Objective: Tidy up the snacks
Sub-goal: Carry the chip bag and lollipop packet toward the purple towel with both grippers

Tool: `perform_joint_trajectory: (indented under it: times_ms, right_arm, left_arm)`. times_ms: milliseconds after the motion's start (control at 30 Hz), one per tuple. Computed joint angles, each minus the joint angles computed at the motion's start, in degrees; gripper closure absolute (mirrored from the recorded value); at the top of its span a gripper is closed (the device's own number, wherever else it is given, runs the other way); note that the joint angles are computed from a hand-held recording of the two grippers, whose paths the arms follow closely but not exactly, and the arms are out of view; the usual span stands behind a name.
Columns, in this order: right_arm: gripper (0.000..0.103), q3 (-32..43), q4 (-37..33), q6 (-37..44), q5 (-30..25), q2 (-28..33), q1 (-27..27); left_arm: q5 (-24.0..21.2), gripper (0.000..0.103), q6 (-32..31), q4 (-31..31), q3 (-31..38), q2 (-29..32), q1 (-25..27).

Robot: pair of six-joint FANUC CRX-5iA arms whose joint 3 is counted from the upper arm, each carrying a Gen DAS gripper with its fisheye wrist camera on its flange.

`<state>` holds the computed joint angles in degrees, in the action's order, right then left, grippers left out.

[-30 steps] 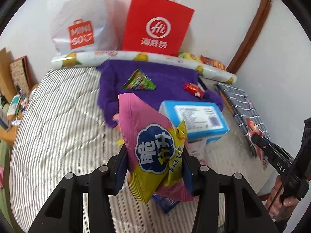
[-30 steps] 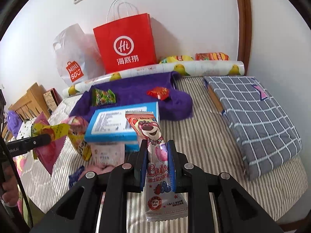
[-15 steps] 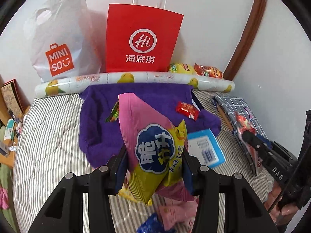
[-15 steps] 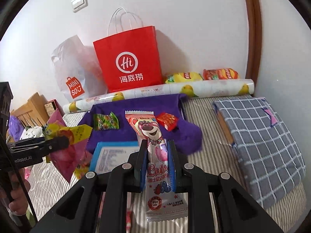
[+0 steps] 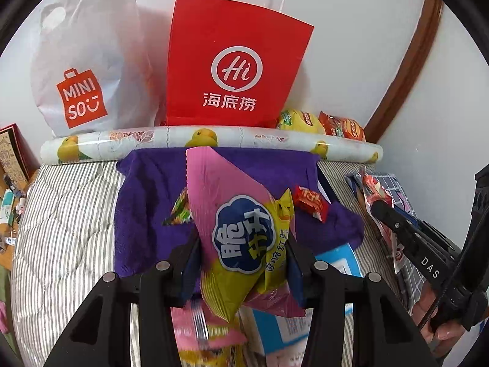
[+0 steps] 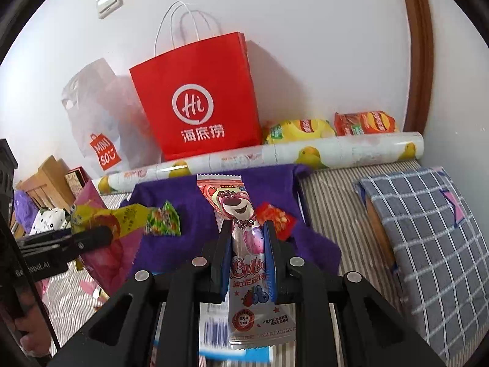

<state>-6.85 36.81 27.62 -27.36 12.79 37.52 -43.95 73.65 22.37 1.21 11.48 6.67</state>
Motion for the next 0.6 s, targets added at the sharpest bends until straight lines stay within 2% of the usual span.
perform_joint_trajectory:
  times_ms: [233,467,600]
  right_arm:
    - [0.084,5.56,-3.3,4.12,0.62,4.22,-0.97]
    - [0.084,8.75,-10.03,9.91,0.49,7.61,-1.44]
    - [0.084,8.08,-9.63,9.53,0.96,7.79,-1.57]
  left_arm:
    - [1.57,0.057,0.39,1.38,1.61,2.93,0.37]
    - [1.93,0.057,-0.49,2.57,2.01,5.27,0.6]
    - [1.54,0.057,-0.05,2.57,1.96,5.96,0.72]
